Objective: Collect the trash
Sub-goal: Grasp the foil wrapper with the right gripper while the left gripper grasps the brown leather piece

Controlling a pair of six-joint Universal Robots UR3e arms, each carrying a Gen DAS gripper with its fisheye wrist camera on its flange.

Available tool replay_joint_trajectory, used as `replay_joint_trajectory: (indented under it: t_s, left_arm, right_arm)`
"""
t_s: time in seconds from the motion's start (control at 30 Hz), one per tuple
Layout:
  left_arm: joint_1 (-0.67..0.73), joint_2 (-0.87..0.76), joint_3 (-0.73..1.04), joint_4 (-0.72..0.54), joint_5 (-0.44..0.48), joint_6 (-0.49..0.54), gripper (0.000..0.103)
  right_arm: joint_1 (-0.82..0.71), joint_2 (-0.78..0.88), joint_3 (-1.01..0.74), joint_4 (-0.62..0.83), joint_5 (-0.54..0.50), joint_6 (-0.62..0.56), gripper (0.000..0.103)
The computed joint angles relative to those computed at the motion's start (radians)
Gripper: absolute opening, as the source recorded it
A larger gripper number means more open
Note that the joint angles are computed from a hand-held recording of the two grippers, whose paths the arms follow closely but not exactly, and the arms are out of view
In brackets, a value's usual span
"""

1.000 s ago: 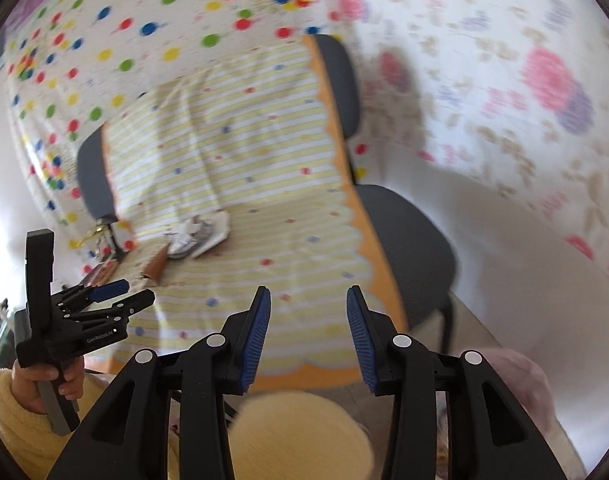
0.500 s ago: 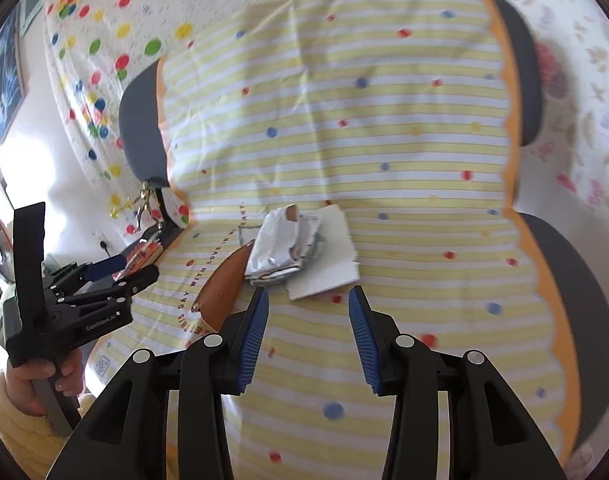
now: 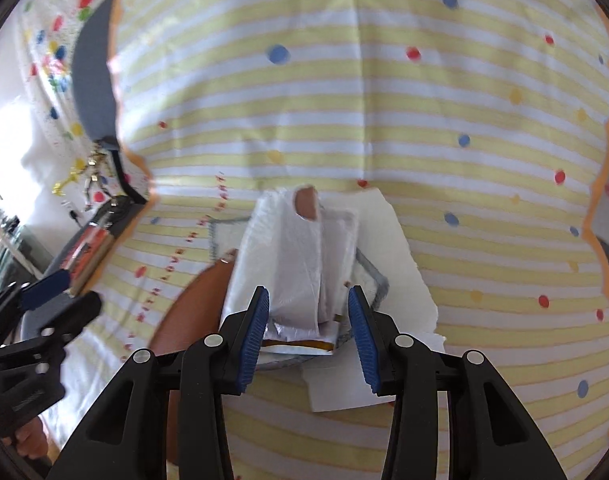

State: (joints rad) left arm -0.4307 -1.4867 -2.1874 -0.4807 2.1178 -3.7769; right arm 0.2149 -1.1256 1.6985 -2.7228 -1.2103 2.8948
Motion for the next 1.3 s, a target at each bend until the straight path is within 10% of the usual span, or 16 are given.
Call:
replay_joint_trajectory:
  t_s: [0.13,0.3,0.57,1.2,1.3]
  left_arm:
    - [0.012,0.022,-0.018,0.006,-0.014,-0.004,0.065]
    - [-0.003,0.048,-0.015,-0.023,-0.005,-0.026,0.065]
    - [-0.070,0.064,0.033,-0.074,0.000,-0.041,0.065]
    - [-0.119,-0.241,0.265,-0.087,-0.143,-0.020,0.072]
    - [-0.085,-0.287,0.267,-0.076,-0.182,-0.031,0.058]
  right_arm:
    - [-0.008,-0.002,0.045,-0.044,0.010,-0.043,0.041]
    - [-0.031,-0.067,0.137,-0.136,0.056,-0.062,0.004]
    - [-0.195,-0.383,0.377,-0.210,0.223,-0.081,0.003]
    - [-0.723,-1.062,0.763,0.390,0.389,-0.509,0.003]
    - [-0.750,-1.088,0.760,0.480,0.408,-0.550,0.003]
